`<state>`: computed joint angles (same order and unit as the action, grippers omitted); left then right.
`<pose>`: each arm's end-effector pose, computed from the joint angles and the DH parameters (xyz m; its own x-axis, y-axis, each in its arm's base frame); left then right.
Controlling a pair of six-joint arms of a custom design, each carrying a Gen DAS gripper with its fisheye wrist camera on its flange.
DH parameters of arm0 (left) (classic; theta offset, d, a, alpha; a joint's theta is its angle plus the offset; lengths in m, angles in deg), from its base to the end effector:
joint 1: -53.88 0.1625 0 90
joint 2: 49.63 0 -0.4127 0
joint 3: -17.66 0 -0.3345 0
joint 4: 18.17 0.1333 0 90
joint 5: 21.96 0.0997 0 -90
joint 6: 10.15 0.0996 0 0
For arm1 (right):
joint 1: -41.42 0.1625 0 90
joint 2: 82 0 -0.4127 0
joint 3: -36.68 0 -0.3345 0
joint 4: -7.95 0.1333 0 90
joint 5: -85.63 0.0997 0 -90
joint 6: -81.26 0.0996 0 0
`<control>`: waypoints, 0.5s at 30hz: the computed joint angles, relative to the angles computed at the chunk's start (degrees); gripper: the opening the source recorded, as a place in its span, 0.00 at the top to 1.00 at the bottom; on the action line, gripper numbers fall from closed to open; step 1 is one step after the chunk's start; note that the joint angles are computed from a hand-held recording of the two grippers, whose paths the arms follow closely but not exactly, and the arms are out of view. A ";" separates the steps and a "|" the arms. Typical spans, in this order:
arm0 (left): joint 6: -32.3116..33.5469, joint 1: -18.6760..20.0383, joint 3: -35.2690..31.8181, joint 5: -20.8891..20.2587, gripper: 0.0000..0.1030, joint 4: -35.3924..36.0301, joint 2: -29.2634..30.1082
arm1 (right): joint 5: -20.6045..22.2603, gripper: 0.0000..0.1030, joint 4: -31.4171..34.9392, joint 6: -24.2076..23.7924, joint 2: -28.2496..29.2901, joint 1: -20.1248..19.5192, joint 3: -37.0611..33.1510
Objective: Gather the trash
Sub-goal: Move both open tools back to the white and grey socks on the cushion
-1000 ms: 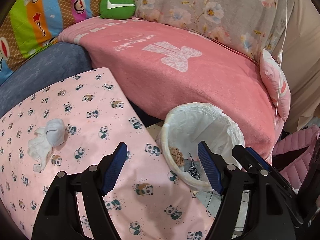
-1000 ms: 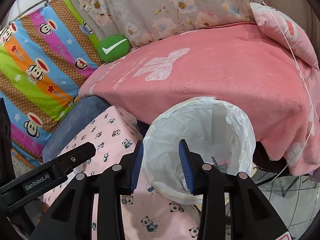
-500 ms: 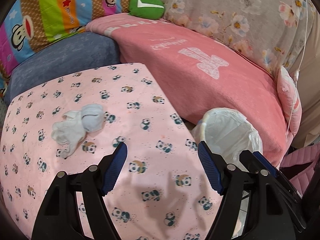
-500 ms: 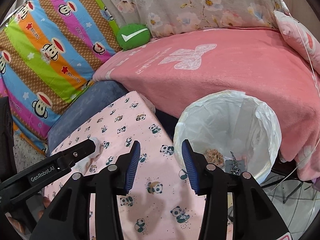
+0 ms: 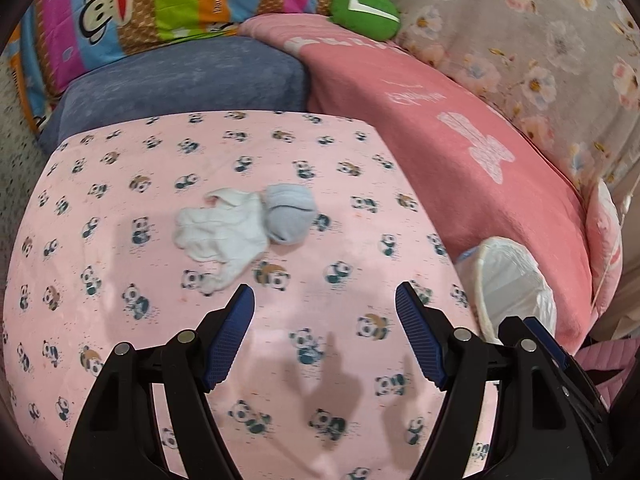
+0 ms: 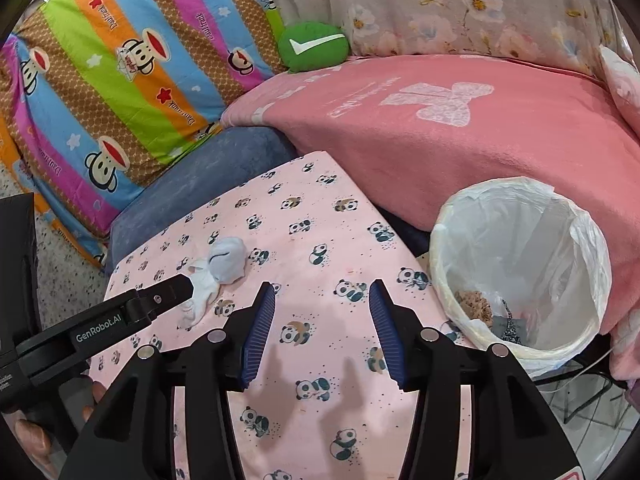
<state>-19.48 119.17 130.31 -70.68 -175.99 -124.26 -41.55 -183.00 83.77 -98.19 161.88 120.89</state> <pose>-0.0268 -0.5343 0.3390 -0.8677 -0.1117 -0.4844 0.2251 0.7805 -0.5832 0.3917 -0.5218 -0.0450 -0.8711 -0.0889 0.4829 -0.3877 0.7281 -0.5653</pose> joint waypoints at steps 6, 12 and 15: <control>0.16 3.57 -1.62 0.46 0.31 0.80 -0.90 | 0.56 0.51 6.03 -0.77 3.94 0.83 -6.81; 0.81 7.89 -5.13 -0.48 0.31 2.79 -0.38 | 1.48 0.49 12.50 -1.37 8.76 1.20 -15.17; 1.07 10.14 -7.68 -1.84 0.31 4.27 0.43 | 2.25 0.49 15.89 -1.56 11.19 1.02 -19.84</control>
<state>-18.41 129.31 122.63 -72.51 -171.72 -123.83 -39.31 -167.11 82.21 -87.00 162.90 101.05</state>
